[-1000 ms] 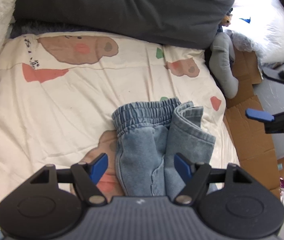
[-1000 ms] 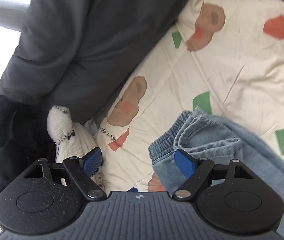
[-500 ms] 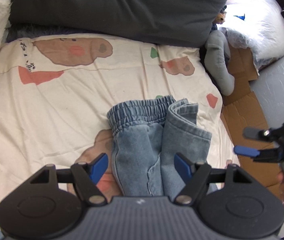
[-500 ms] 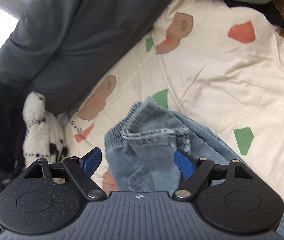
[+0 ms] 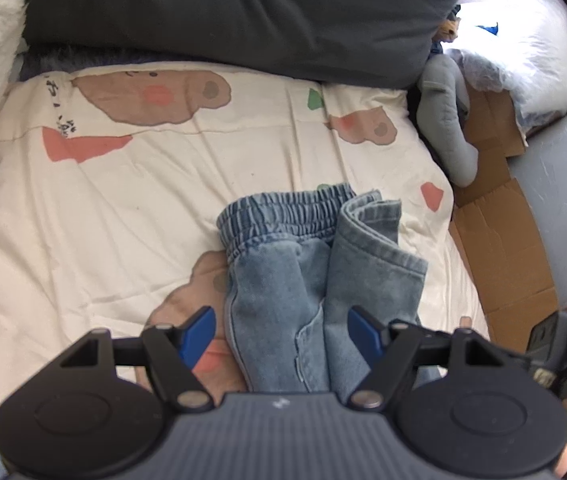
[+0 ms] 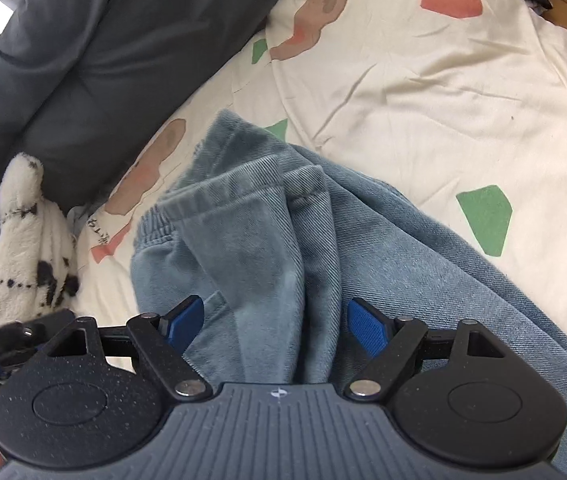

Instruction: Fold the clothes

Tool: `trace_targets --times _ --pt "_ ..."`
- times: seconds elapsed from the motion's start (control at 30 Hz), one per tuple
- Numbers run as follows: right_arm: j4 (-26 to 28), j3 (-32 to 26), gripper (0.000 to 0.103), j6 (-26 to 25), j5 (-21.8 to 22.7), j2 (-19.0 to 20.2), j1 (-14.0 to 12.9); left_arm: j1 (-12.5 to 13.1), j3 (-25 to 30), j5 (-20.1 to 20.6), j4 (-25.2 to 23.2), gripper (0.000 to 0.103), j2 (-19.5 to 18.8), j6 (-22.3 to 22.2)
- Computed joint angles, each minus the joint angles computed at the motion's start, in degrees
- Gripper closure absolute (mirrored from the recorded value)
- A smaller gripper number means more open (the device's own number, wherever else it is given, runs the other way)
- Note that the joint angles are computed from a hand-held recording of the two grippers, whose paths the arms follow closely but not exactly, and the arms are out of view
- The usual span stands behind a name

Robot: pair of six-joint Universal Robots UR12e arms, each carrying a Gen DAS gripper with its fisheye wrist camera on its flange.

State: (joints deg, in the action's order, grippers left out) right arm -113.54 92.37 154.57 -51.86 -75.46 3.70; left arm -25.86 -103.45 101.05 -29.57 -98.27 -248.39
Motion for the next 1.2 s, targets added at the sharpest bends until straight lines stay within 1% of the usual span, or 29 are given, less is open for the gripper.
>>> trace_targets --times 0.03,0.07,0.1,0.17,0.2,0.23,0.27,0.33,0.37,0.47,0.57,0.73,0.83,0.9,0.93,0.97,1.0,1.1,1.2 --pt "-0.81 0.41 0.033 1.21 -0.01 0.03 -0.12 0.02 0.27 0.13 -0.51 0.028 0.03 0.1" --pt "-1.24 0.67 0.043 2.05 0.11 0.06 -0.24 0.03 0.53 0.27 -0.98 0.028 0.06 0.21" --pt "-1.58 0.9 0.05 2.62 0.33 0.06 -0.34 0.02 0.69 0.44 -1.1 0.028 0.09 0.33" --pt "-2.17 1.31 0.073 2.74 1.31 -0.16 -0.5 0.0 1.01 0.77 -1.31 0.028 0.16 0.58" --pt "-2.24 1.43 0.078 2.59 1.84 -0.33 -0.56 -0.01 1.16 0.94 -1.41 0.028 0.19 0.68" --pt "-2.15 1.47 0.086 2.39 2.34 -0.53 -0.61 -0.07 1.21 1.17 -1.36 0.028 0.21 0.46" --pt "-1.9 1.55 0.089 2.18 3.11 -0.8 -0.71 -0.14 1.27 1.39 -1.31 0.028 0.23 0.23" --pt "-0.86 1.81 0.089 0.8 5.52 -1.45 -1.02 -0.31 1.26 1.88 -1.22 0.028 0.33 -0.66" --pt "-0.16 1.94 0.089 -0.82 6.44 -1.87 -1.05 -0.4 1.2 2.17 -1.15 0.028 0.4 -1.11" --pt "1.69 2.37 0.09 -5.52 7.64 -3.19 -0.86 -0.72 1.0 3.33 -1.3 0.028 0.71 -2.08" --pt "2.2 3.13 0.09 -7.15 8.34 -4.14 -0.44 -0.78 0.6 3.74 -2.19 0.028 1.39 -2.92" --pt "3.33 3.75 0.089 -8.84 8.89 -4.74 0.93 -0.73 -0.44 5.31 -3.26 0.028 3.02 -2.82" --pt "4.85 3.83 0.086 -10.53 8.58 -4.99 1.97 -0.55 -1.42 6.01 -3.38 0.028 3.84 -3.56" --pt "8.43 3.16 0.082 -11.97 9.25 -4.86 2.33 -0.56 -1.92 6.58 -3.0 0.028 4.08 -3.78" --pt "9.77 2.9 0.077 -12.64 9.87 -4.8 2.32 -0.63 -2.14 6.67 -2.29 0.028 4.01 -3.62" --pt "10.36 2.76 0.069 -13.12 10.29 -4.8 2.29 -0.7 -2.35 6.75 -1.58 0.028 3.92 -3.46" --pt "11.01 2.61 0.065 -13.65 10.7 -4.81 2.26 -0.77 -2.56 6.84 -0.86 0.028 3.84 -3.3" --pt "11.13 2.02 0.064 -14.96 10.83 -4.58 1.97 -0.98 -2.97 6.94 1.06 0.028 3.35 -2.78" --pt "8.61 1.31 0.064 -14.87 9.91 -3.89 1.6 -1.17 -2.93 6.57 2.88 0.028 2.24 -2.47"
